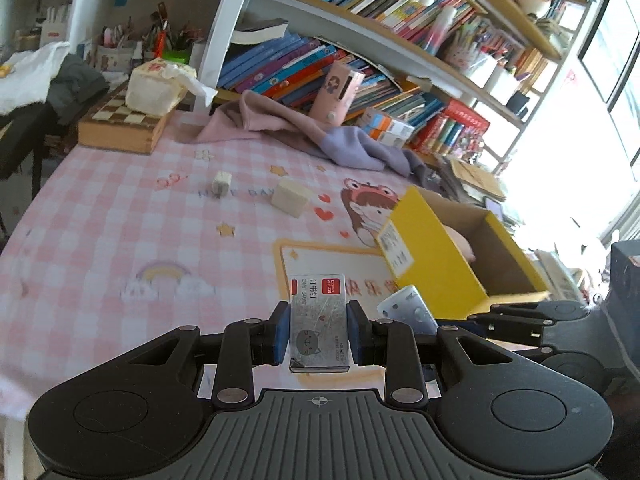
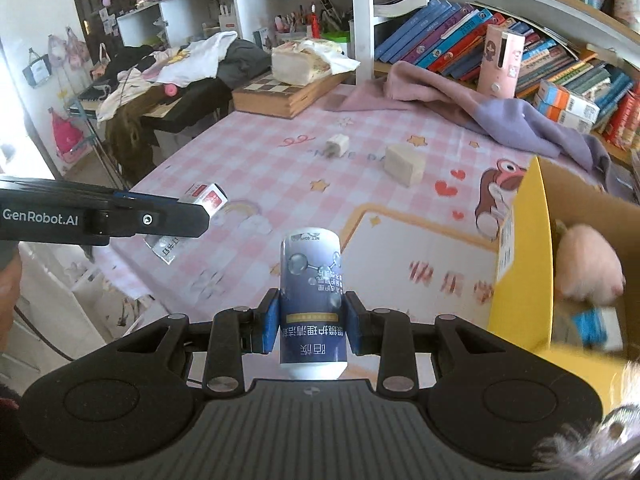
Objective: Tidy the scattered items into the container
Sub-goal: 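Lift the card box and spray bottle and carry them toward the yellow box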
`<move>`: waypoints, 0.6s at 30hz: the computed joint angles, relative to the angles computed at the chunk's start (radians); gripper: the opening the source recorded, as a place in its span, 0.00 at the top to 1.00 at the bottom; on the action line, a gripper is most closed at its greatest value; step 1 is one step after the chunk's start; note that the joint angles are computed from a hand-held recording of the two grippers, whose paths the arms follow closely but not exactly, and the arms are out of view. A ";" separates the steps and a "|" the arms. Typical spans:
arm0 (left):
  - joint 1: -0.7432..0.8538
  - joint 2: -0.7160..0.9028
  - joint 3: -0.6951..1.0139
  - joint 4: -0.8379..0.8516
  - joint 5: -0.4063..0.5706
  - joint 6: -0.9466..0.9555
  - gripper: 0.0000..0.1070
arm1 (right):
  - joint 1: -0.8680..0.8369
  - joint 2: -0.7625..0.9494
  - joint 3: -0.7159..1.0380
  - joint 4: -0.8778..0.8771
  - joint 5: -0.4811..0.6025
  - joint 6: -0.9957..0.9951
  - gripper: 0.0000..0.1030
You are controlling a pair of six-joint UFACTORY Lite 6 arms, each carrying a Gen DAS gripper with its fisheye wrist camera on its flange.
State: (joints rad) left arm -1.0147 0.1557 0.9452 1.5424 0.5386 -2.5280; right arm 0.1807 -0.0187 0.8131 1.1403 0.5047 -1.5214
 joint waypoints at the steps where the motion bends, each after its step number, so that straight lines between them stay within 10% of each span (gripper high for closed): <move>1: -0.037 -0.017 -0.021 -0.008 0.025 -0.021 0.74 | 0.000 -0.063 -0.061 0.002 -0.004 0.003 0.70; 9: -0.316 -0.068 -0.094 -0.077 0.170 -0.158 0.74 | -0.065 -0.574 -0.419 -0.243 0.073 0.277 0.70; 18: -0.372 -0.007 -0.045 0.027 0.119 -0.247 0.74 | -0.365 -0.943 -0.540 -0.435 0.337 0.412 0.70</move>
State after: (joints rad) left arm -1.3870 0.1491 0.9005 1.5689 0.6572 -2.7749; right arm -0.1840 -0.9615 0.2733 0.7052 0.8422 -1.1097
